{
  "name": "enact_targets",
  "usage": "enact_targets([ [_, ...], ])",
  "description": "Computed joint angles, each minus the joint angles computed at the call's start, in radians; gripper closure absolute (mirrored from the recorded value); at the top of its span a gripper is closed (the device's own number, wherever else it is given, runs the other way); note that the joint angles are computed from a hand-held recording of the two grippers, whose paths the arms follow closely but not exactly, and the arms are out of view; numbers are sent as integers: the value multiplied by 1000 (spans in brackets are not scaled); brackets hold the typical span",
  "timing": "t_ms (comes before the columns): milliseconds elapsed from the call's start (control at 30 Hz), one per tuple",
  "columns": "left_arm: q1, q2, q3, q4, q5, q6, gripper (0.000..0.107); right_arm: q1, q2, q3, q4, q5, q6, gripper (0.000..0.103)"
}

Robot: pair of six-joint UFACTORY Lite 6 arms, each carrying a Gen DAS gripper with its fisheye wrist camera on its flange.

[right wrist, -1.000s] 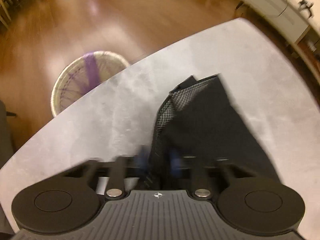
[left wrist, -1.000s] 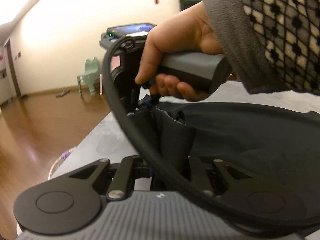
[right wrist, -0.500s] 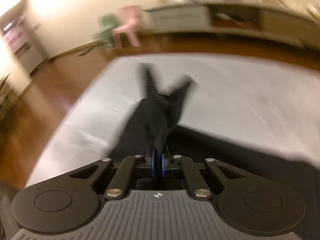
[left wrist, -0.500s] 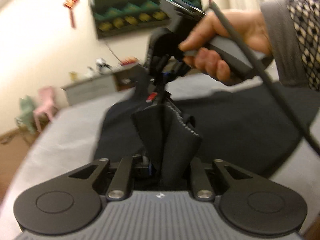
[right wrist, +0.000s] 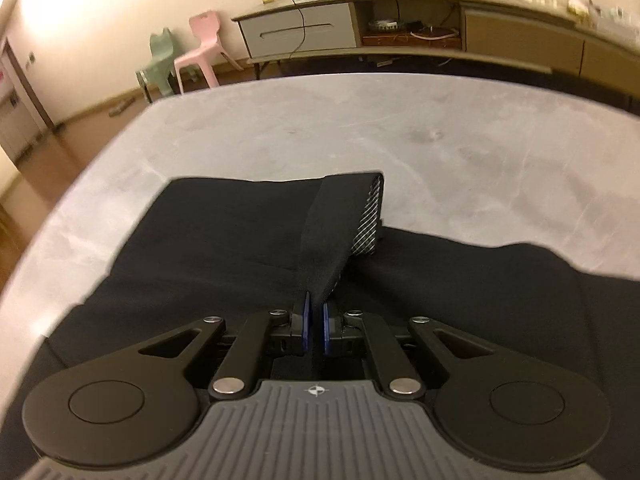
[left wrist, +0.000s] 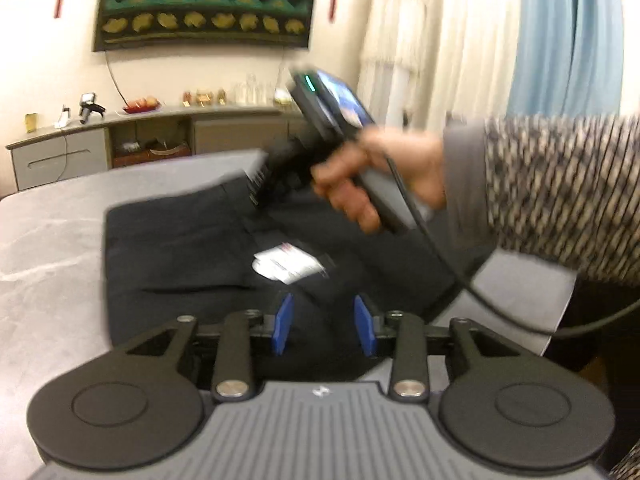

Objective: Fold clothes
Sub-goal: 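Fold the trousers leg over with the right gripper while the left gripper holds the waistband, then open both grippers and release the folded trousers onto the table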

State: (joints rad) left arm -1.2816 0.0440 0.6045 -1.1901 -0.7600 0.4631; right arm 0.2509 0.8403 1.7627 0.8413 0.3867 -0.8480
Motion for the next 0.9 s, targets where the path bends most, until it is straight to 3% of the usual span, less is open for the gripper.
enact_targets([
  [100, 61, -183, -137, 54, 22, -100, 74, 13, 0, 16, -87, -46, 58, 93],
  [133, 82, -233, -178, 87, 25, -152, 73, 16, -8, -5, -46, -97, 19, 91],
  [200, 157, -282, -215, 159, 60, -237, 73, 25, -86, -127, 142, -225, -141, 72],
  [233, 191, -290, -220, 168, 87, -258, 73, 24, -160, -207, 246, -241, -223, 72],
  [333, 251, -183, -145, 80, 166, -180, 75, 1, -411, -490, 542, -64, -532, 72],
  [367, 265, -130, -103, 49, 189, -140, 75, -3, -471, -586, 591, 17, -635, 72],
  [433, 268, -63, -46, -30, 220, -49, 75, 16, -560, -744, 577, 74, -727, 72],
  [533, 274, -25, -19, -110, 244, 22, 76, 38, -680, -970, 701, 55, -999, 72],
  [567, 276, -27, -27, -100, 245, 9, 77, 31, -712, -1015, 748, 37, -1071, 67],
  [600, 275, -30, -33, -99, 243, 4, 77, 17, -724, -1034, 775, 34, -1101, 62],
  [700, 246, -75, -59, -98, 201, -9, 79, -30, -750, -1049, 717, 34, -1024, 62],
  [833, 180, -197, -120, -118, 104, 5, 77, -67, -951, -1199, 834, 71, -1148, 62],
  [900, 196, -190, -107, -171, 102, 57, 78, -64, -1034, -1269, 867, 112, -1212, 59],
])
